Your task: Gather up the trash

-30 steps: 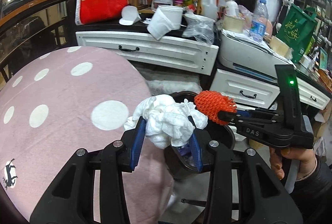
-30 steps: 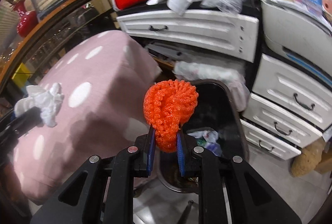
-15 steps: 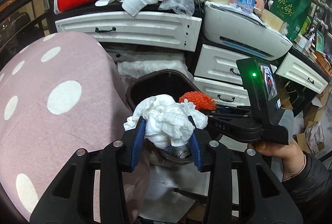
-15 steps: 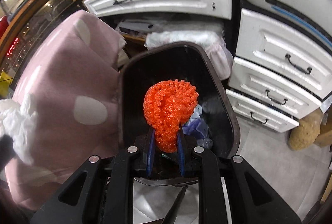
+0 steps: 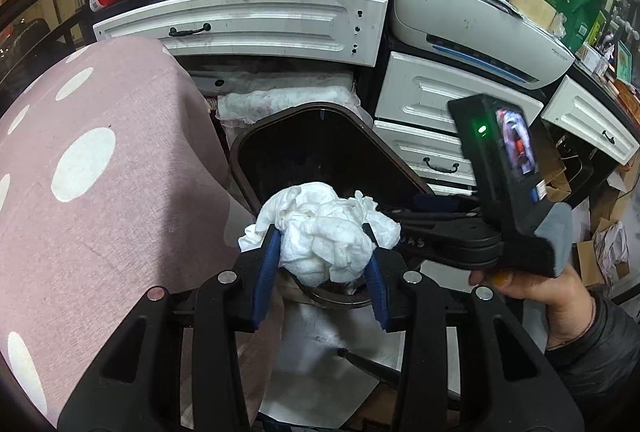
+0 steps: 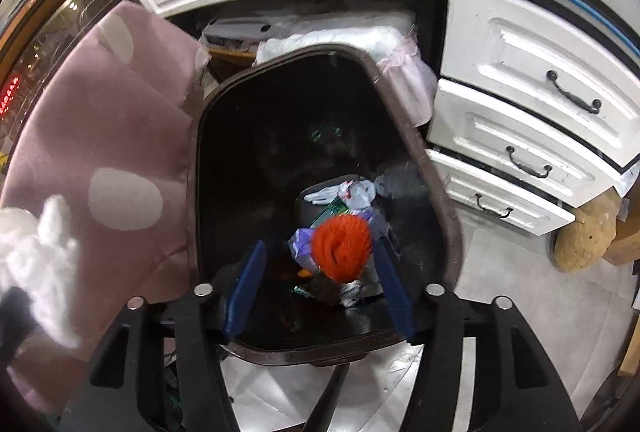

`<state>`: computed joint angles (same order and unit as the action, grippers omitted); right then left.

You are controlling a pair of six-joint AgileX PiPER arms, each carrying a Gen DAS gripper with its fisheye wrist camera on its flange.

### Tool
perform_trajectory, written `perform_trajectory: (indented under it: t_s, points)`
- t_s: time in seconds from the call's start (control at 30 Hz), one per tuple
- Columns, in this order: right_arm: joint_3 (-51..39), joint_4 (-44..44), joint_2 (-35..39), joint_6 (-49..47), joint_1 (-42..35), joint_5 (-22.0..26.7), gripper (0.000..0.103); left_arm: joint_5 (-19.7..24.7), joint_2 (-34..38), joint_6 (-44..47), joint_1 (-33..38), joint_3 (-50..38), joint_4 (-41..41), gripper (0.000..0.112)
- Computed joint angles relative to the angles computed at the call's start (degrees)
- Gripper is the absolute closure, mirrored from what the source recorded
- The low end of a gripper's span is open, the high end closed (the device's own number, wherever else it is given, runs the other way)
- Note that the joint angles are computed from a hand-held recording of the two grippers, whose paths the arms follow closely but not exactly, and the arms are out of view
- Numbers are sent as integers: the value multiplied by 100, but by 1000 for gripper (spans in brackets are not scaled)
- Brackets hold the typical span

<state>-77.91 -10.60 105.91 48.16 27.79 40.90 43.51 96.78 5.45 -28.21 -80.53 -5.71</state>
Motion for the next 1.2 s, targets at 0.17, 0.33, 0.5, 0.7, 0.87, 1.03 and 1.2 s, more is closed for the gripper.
perform_trajectory:
  t_s: [0.17, 0.33, 0.5, 0.7, 0.87, 1.03, 1.2]
  points:
    - [263, -623, -425, 624, -48, 0, 41, -44, 207, -69, -98, -91, 141, 72]
    - [463, -983, -808, 1082, -126, 24, 40, -107, 499, -140, -238, -216, 268, 72]
    - [584, -1303, -1067, 1466, -172, 77, 37, -102, 843, -178, -369, -435, 389, 72]
    - [744, -1381, -1267, 1594, -292, 26, 36, -46, 1197, -204, -477, -740, 435, 72]
    - [844, -1360, -1351, 1634, -359, -21, 36, -59, 1478, -126, -573, -974, 485, 70]
    - [868, -1369, -1374, 1652, -364, -26, 36, -75, 1665, -54, -616, -1154, 445, 48]
    - [875, -1347, -1381, 1636, -389, -46, 36, -411, 1561, -7, -706, -950, 560, 26]
